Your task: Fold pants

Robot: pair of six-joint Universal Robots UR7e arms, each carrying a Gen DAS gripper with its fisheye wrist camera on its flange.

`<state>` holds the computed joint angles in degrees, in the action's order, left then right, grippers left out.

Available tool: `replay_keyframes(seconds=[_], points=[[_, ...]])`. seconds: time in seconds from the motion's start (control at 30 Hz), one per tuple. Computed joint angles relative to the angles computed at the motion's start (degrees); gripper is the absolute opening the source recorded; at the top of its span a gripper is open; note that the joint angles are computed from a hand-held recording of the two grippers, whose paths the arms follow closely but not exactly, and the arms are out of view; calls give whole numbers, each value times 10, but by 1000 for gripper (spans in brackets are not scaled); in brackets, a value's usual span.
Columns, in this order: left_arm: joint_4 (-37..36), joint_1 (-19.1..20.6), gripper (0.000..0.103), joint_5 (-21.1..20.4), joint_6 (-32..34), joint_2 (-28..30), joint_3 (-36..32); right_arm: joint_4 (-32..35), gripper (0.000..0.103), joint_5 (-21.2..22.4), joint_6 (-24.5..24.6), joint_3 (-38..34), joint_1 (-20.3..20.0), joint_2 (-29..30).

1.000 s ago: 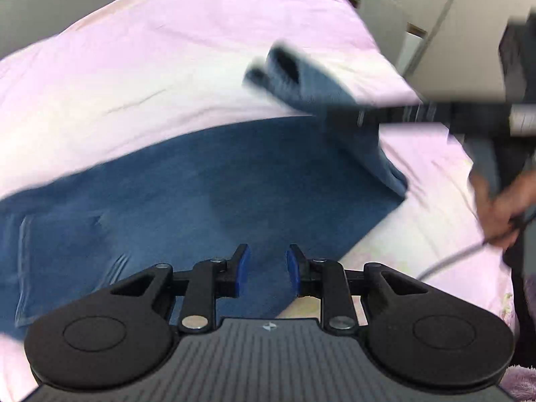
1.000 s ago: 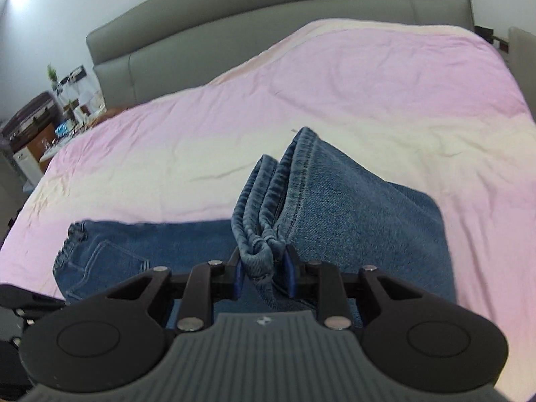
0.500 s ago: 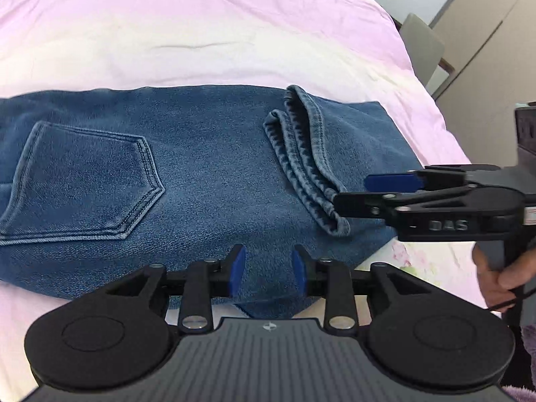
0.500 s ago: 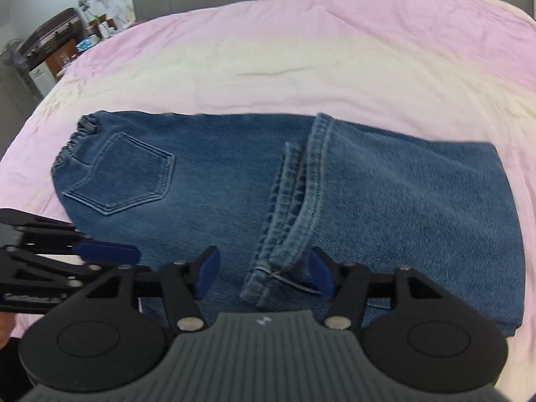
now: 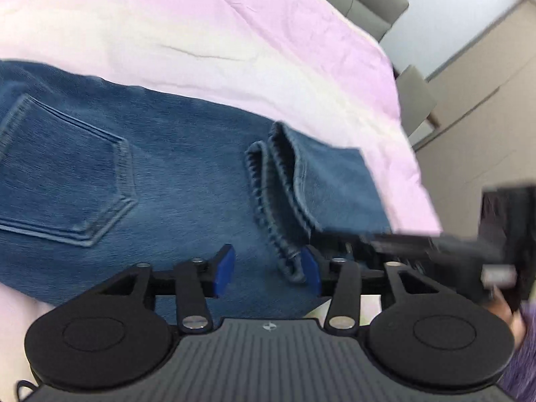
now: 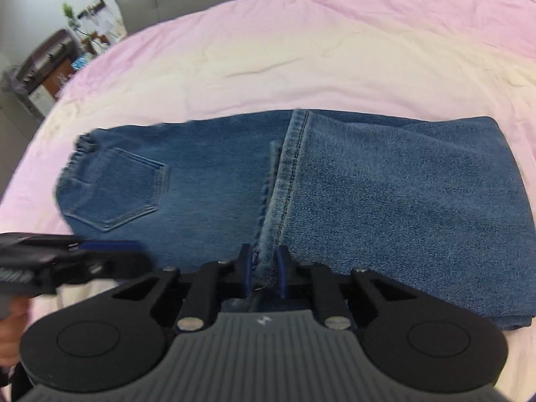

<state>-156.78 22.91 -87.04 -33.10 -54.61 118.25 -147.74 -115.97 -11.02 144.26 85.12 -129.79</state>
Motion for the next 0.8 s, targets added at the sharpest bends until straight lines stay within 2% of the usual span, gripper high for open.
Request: replay_keyframes(seconds=[0.1, 0.17, 0.4, 0.5, 0.53, 0.57, 0.6, 0.63, 0.7, 0.73, 0.8], points=[[-23, 1, 69, -11, -24, 33, -17, 50, 11, 6, -9, -4, 9, -30], [-24, 1, 73, -14, -38, 57, -32, 63, 11, 21, -19, 1, -9, -42], [2, -10, 74, 35, -62, 134, -88, 42, 11, 137, -76, 39, -139, -81], [-10, -16, 73, 48, -59, 157, -98, 48, 11, 189, -100, 47, -190, -102], [-18, -19, 64, 53, -52, 162, -99, 61, 11, 209, -113, 49, -211, -119], [-17, -25, 45, 64, -46, 166, -101, 63, 12, 223, -123, 51, -224, -125], [-2, -34, 38, 89, -42, 170, -106, 66, 13, 239, -139, 54, -237, -134], [2, -41, 29, 105, -38, 172, -106, 72, 18, 256, -154, 56, -251, -146], [-17, -51, 23, 115, -25, 171, -99, 90, 32, 294, -184, 60, -284, -176], [-22, -56, 20, 121, -16, 169, -98, 95, 45, 302, -194, 61, -294, -192], [-34, -65, 18, 131, 7, 161, -98, 114, 48, 320, -229, 62, -325, -236]])
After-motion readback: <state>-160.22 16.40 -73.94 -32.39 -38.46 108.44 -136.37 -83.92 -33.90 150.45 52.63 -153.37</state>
